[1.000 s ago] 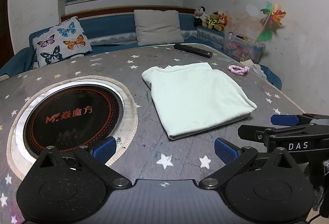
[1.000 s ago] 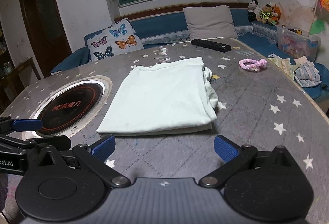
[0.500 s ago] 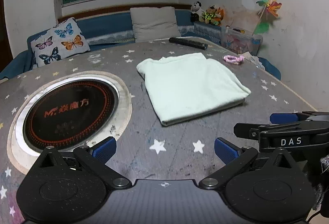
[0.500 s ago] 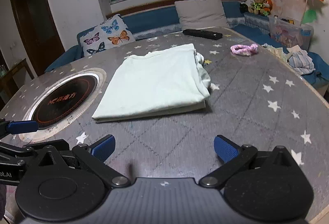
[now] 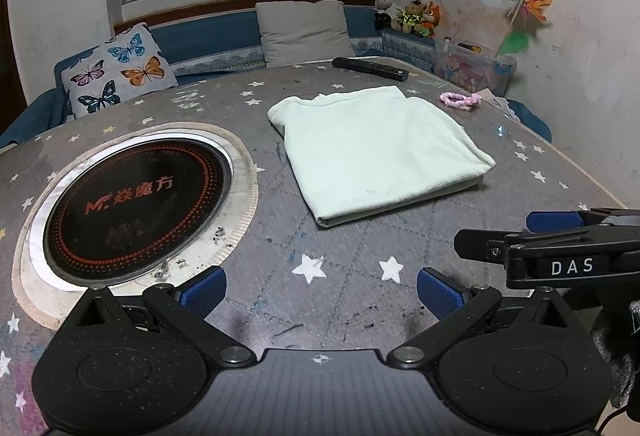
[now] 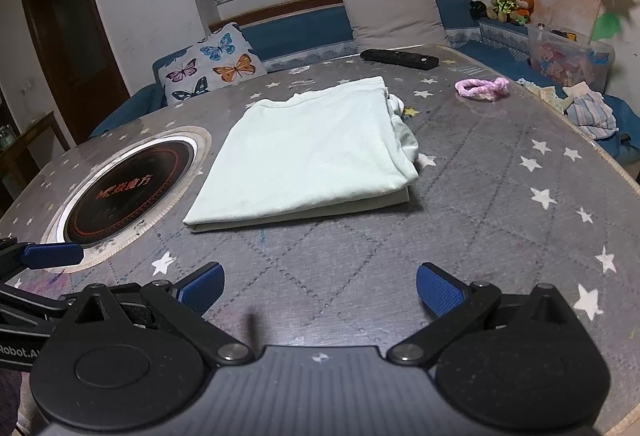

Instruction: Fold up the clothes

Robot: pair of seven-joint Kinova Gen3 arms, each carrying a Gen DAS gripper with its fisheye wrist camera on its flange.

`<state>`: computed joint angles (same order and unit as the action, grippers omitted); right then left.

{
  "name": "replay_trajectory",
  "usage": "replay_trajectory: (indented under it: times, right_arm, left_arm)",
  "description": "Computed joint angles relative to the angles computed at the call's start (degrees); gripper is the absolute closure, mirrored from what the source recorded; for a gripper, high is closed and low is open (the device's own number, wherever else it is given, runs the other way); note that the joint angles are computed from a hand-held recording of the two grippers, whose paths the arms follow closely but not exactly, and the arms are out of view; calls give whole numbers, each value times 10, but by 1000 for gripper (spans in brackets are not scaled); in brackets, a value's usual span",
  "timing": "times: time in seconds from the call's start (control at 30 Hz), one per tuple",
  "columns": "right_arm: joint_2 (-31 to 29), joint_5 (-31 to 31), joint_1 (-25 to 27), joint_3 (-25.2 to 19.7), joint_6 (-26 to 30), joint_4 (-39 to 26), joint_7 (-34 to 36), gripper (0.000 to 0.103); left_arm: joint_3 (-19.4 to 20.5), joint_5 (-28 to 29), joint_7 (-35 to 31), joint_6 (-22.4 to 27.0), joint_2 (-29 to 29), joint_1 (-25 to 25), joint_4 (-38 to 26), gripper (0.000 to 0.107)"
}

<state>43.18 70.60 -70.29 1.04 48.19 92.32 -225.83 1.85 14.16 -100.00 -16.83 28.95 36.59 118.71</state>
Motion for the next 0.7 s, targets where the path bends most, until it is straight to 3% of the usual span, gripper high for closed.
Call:
replay_trajectory:
  times: [0.3, 0.63, 0.7]
  right_arm:
    - [-3, 25, 6, 1, -17, 13, -15, 0]
    - [-19, 111, 32, -18, -47, 60, -68, 0]
    - [-24, 140, 43, -26, -53, 73, -86, 0]
  left_arm:
    - [-34, 34, -14, 14, 3, 36, -12, 4]
    - [-120, 136, -47, 33, 11, 131, -35, 4]
    - [-122, 149, -48, 31, 10, 137, -36, 4]
